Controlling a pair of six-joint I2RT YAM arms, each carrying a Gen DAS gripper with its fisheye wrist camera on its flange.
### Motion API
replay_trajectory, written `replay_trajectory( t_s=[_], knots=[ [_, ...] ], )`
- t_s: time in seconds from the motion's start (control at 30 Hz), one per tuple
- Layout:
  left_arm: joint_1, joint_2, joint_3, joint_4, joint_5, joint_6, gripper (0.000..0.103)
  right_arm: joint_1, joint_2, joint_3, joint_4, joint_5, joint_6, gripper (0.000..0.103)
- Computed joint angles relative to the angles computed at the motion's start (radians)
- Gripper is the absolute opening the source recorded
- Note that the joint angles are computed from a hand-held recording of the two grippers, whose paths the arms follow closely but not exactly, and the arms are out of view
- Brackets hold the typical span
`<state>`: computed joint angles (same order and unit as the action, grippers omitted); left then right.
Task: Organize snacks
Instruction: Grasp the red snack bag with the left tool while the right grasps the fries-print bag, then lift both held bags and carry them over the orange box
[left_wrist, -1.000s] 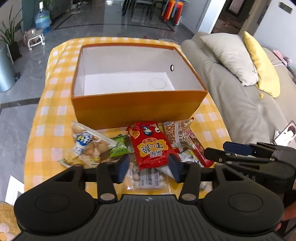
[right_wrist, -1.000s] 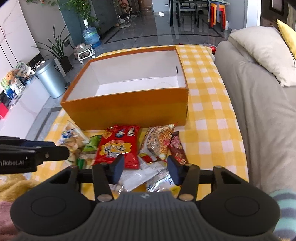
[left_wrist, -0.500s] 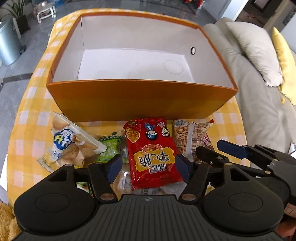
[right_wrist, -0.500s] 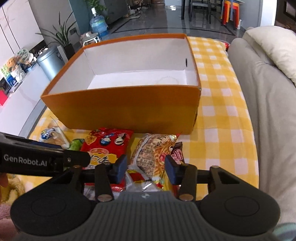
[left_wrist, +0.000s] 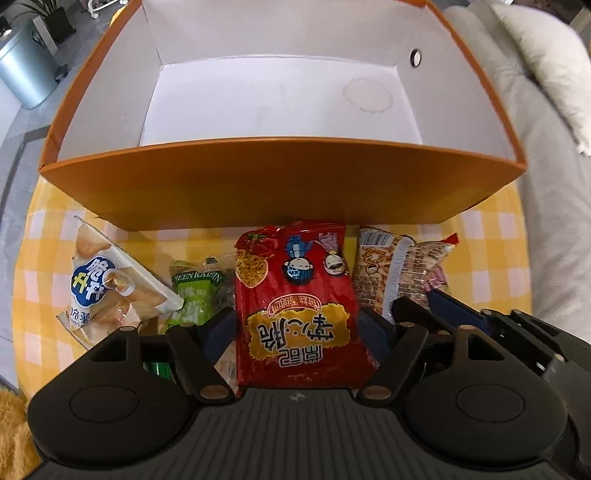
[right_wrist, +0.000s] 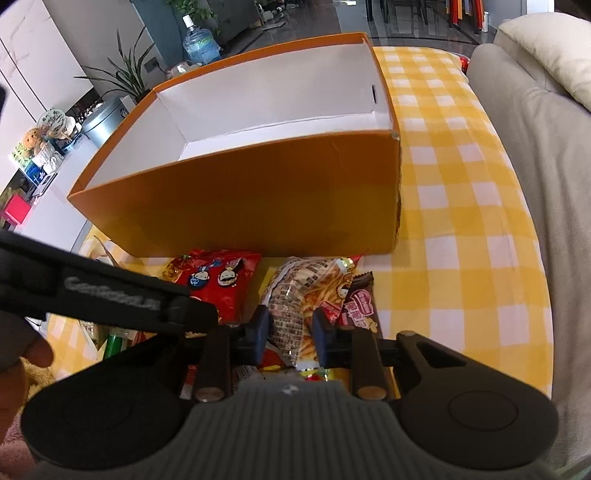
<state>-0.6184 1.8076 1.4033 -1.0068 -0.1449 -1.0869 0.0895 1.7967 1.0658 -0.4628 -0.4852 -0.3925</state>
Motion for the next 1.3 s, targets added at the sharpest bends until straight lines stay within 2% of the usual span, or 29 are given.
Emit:
replay_trajectory(
  t_s=[0.17,0.27,0.4,0.47,0.53,0.6,0.93,1.3],
  knots=[
    [-0.008,0.079,0.072,-0.040,-0.023,0.010,0.092,-0.007,0.015,0.006,-0.017,-0.011,0.009,0.030],
    [-0.003,0.101,0.083,-0.036,-0.026,0.024,0.094,-0.006,0.008,-0.001,-0.012,-0.015,0.007,0.029],
    [0.031,0.112,0.055,0.011,0.027,0.038,0.094,-0.009,0.008,-0.011,-0.002,-0.025,-0.001,0.022],
    [0.043,0.108,0.030,0.051,0.048,0.035,0.089,-0.007,0.012,-0.007,-0.003,-0.022,-0.009,0.020],
    [0.046,0.092,0.006,0.082,0.054,0.037,0.079,-0.009,0.017,-0.003,-0.003,-0.019,-0.010,0.018],
    [0.045,0.077,-0.007,0.093,0.048,0.038,0.076,-0.006,0.008,-0.010,0.005,-0.009,-0.012,0.012],
    [0.023,-0.077,-0.095,0.116,-0.012,0.025,0.075,-0.019,-0.113,-0.042,-0.020,0.012,-0.045,0.007],
    [-0.055,-0.237,-0.089,0.026,-0.138,0.013,0.075,-0.048,-0.310,-0.067,-0.072,-0.014,-0.023,0.005]
  ],
)
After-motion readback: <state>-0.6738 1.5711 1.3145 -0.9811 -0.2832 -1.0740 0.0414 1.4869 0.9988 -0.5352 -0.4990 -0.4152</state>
